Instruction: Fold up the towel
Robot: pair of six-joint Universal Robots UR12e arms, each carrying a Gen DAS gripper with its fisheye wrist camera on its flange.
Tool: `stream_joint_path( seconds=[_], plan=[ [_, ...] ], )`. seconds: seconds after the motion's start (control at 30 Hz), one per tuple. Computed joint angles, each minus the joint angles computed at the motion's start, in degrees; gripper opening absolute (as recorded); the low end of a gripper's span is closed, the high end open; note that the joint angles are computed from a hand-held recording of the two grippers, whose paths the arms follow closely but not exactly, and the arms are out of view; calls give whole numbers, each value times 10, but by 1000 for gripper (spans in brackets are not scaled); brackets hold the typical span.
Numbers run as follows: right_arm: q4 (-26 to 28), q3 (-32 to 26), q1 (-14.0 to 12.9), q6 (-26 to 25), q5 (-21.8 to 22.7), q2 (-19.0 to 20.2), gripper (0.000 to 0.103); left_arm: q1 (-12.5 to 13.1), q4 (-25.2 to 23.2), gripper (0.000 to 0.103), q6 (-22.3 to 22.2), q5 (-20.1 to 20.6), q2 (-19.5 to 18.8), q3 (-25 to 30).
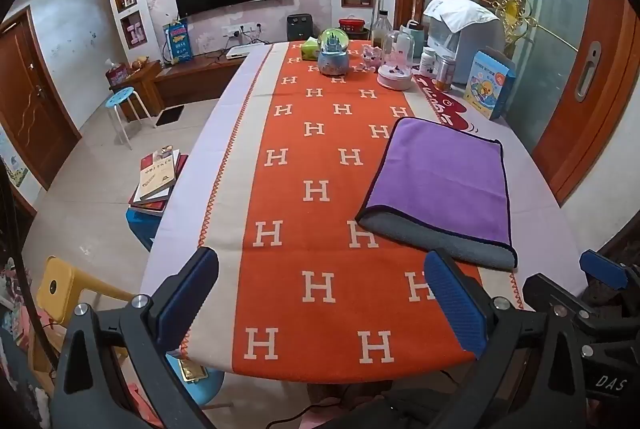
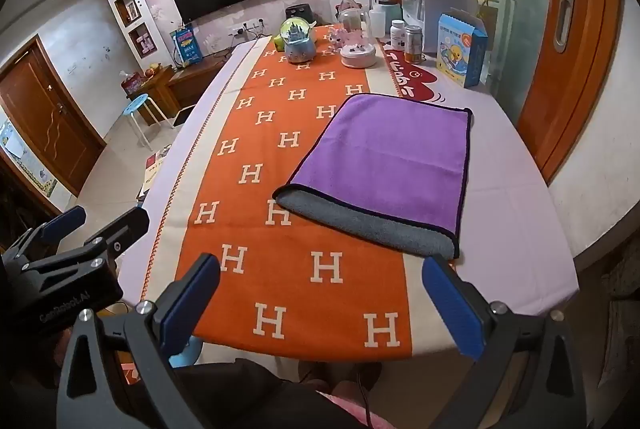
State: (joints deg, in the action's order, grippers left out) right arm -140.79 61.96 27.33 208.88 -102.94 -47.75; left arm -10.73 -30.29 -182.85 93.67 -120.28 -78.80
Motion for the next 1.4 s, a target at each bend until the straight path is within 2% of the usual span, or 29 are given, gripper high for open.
stream_joint_path(
  seconds=[1.17, 1.33, 1.4],
  plan=[
    [16, -14, 3, 6, -7, 8, 101, -2, -7, 102, -1, -3, 2, 3],
    [12, -6, 3, 8, -8, 4, 101, 1, -13, 102, 8, -6, 0, 8],
    [15, -10, 3, 8, -7, 6, 101, 10, -19, 102, 21, -17, -4, 16]
  ],
)
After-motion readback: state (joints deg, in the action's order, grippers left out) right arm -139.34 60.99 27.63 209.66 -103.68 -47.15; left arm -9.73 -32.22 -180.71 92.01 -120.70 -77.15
